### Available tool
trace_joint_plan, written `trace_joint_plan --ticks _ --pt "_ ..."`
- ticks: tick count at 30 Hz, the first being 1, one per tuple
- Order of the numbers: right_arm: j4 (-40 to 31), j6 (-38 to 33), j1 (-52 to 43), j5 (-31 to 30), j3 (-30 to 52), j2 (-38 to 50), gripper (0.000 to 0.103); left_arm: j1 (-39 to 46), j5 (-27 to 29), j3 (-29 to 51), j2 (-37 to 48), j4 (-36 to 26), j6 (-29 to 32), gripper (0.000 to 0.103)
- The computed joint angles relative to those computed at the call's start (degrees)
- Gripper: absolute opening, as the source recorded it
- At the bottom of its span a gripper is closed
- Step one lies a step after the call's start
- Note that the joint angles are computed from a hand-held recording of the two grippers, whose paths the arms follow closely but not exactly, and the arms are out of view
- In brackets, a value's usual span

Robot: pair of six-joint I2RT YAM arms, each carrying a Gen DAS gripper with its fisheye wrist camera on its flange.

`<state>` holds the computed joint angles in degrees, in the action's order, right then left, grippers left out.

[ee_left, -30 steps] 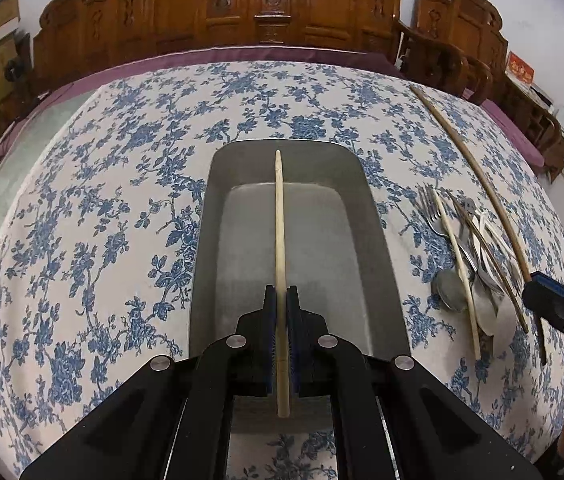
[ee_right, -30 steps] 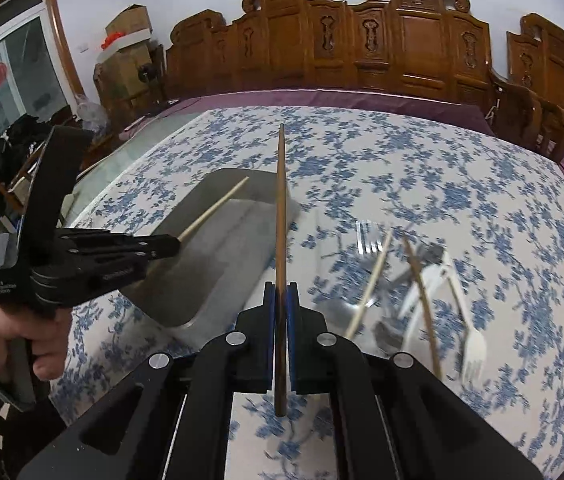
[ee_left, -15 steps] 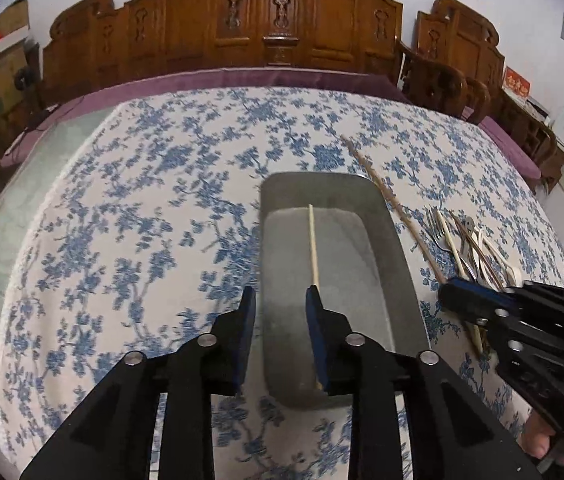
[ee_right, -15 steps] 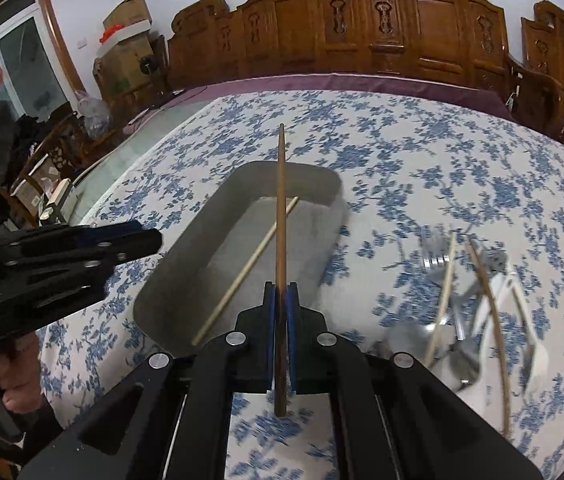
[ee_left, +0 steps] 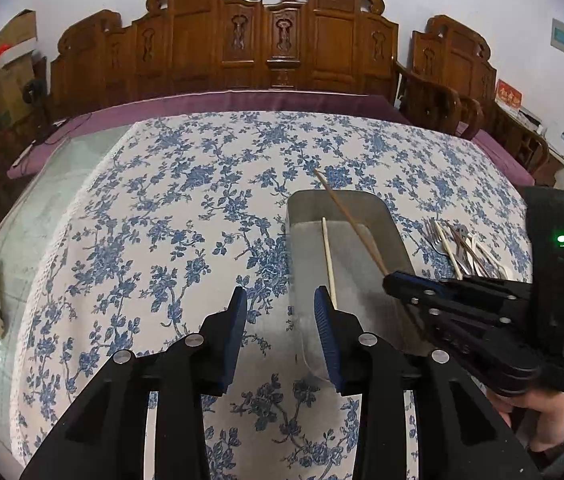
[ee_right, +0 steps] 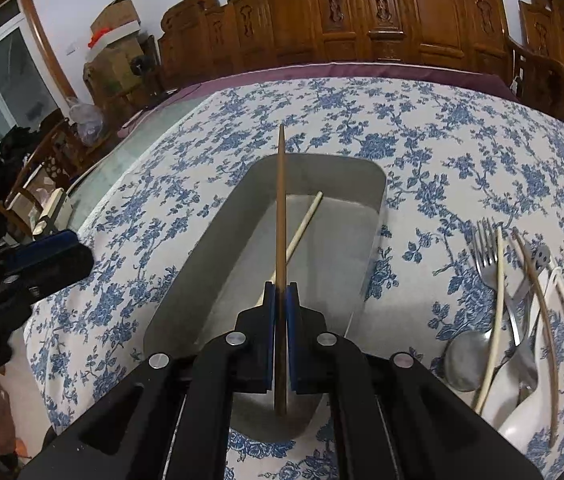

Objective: Organize utensils
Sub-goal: 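Lower the chopstick into the grey tray and open the right gripper, then move the right gripper back to the pile and grasp the white ladle-spoon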

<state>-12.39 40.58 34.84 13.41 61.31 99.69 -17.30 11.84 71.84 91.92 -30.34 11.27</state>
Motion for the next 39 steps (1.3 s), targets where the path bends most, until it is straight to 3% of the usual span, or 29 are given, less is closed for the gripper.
trace_joint_plan --ticks 22,26,35,37,39 --pt "4.2 1.9 2.0 -1.4 -2.1 1.5 0.008 0.6 0.0 -1.6 -1.4 -0.1 0.5 0.033" --pt "4.7 -0.6 2.9 0.2 -5.9 -3.9 0.008 -0.4 -0.5 -1.9 -1.9 -0.1 0.1 0.033" --pt "-1.2 -6.8 3.0 4.6 -17.3 -22.8 0.008 -5.2 -1.9 -2.8 -3.4 0.2 -1.8 0.038" --pt "-3.3 -7.5 3.0 5.8 -19.4 -26.8 0.018 -6.8 -2.5 -2.9 -3.6 0.2 -2.6 0.038" --pt "-4.8 -8.0 3.1 6.8 -20.9 -30.0 0.019 -8.4 -2.9 -2.7 -3.7 0.2 -3.2 0.038"
